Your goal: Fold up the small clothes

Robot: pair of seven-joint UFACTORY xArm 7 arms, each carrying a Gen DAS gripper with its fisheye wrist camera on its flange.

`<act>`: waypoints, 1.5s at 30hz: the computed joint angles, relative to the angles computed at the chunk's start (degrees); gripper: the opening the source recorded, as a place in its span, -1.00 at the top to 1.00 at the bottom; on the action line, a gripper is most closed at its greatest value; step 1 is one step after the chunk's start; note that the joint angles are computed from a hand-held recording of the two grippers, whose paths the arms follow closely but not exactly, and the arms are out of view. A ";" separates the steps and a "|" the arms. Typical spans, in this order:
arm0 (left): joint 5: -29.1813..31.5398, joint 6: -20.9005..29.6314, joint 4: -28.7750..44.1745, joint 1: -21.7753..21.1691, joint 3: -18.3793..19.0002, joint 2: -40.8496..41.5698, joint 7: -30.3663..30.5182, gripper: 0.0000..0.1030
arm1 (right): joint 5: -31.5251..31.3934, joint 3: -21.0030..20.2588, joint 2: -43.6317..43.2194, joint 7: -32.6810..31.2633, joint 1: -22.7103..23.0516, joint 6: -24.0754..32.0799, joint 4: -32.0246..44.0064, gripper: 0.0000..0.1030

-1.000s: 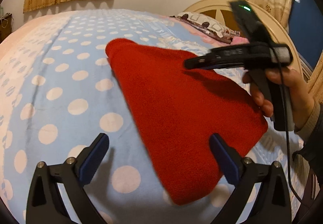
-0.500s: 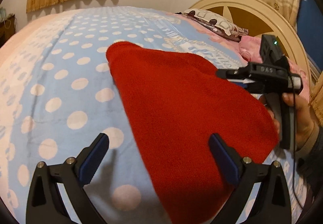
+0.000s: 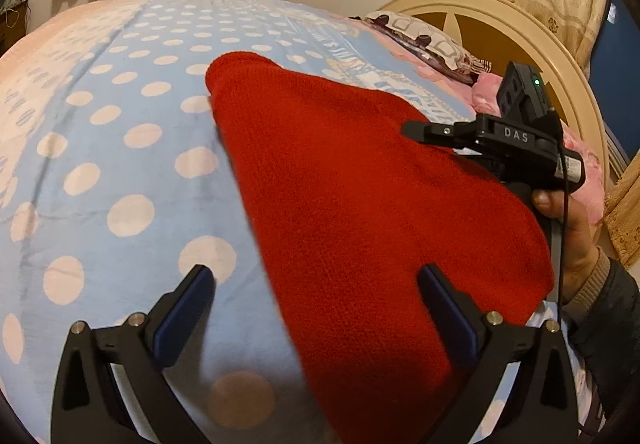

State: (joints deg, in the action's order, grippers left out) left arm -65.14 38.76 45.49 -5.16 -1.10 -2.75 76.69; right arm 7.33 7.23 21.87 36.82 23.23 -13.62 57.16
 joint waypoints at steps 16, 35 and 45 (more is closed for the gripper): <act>1.26 6.03 1.92 1.18 0.36 1.36 -0.17 -1.00 | -12.20 14.25 5.98 5.71 -15.37 -5.01 2.38 0.00; 1.79 8.95 1.53 1.84 -0.02 -0.25 2.83 -0.18 | -14.28 10.86 5.69 7.28 -11.60 -6.17 2.58 0.36; 4.85 3.23 -1.92 -0.60 0.86 -5.25 0.96 0.13 | -10.77 7.19 3.72 6.83 -6.36 -8.81 1.23 0.36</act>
State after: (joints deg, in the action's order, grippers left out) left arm -60.29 41.99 43.57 -5.76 -0.23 -8.01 77.64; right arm -3.44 14.42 25.59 43.65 16.87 -22.43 58.39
